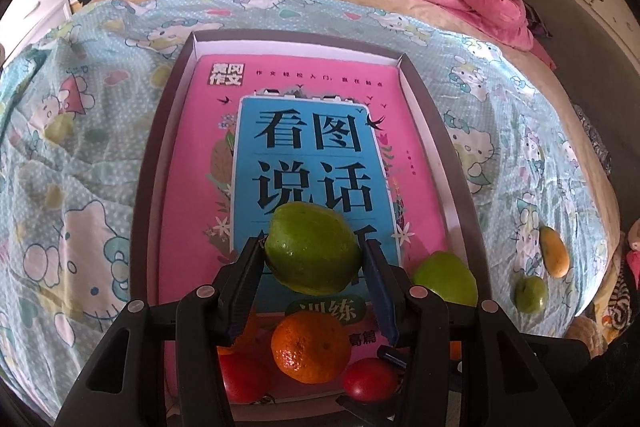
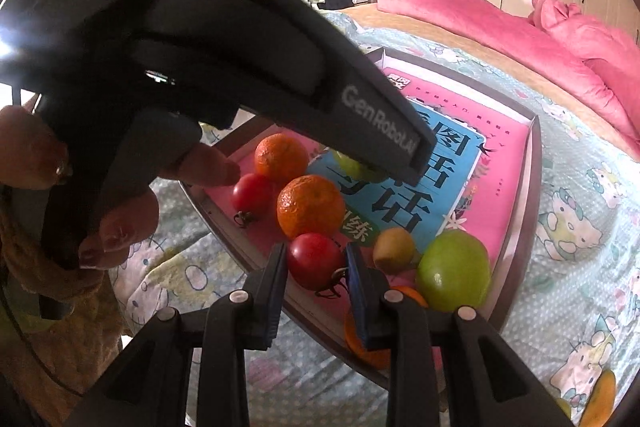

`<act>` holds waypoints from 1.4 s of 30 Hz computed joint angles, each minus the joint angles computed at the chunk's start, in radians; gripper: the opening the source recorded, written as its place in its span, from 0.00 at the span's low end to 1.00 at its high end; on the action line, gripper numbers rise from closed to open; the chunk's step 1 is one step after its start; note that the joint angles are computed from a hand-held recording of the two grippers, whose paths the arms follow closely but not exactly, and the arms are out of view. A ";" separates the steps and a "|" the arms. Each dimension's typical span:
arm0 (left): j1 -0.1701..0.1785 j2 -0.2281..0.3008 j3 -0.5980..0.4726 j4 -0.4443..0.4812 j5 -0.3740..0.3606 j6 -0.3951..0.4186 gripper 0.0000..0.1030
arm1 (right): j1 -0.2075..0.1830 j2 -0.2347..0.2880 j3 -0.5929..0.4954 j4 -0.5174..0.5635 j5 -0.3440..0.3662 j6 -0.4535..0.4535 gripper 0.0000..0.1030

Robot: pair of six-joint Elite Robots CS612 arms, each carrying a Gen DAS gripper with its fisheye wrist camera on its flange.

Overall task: Organize fruits
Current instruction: 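Open the left tool to drop the lime in the tray while the right tool releases the tomato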

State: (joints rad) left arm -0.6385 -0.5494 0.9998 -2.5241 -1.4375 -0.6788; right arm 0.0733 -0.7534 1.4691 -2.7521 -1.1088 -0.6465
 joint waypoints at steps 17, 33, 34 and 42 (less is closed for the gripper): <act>0.004 -0.001 0.002 0.018 -0.022 -0.018 0.51 | -0.029 -0.017 0.020 0.007 0.056 0.048 0.30; 0.001 -0.032 0.057 -0.063 -0.053 -0.049 0.55 | -0.048 -0.015 0.008 0.031 0.078 0.064 0.40; 0.001 -0.033 0.060 -0.068 -0.054 -0.051 0.55 | -0.046 -0.014 0.007 0.030 0.079 0.068 0.41; -0.002 -0.056 0.094 -0.111 -0.042 -0.064 0.56 | -0.049 -0.029 0.026 0.019 0.082 0.079 0.42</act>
State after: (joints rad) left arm -0.6408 -0.6054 1.0933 -2.6353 -1.4793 -0.7432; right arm 0.0238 -0.7826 1.4949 -2.7328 -1.0263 -0.5672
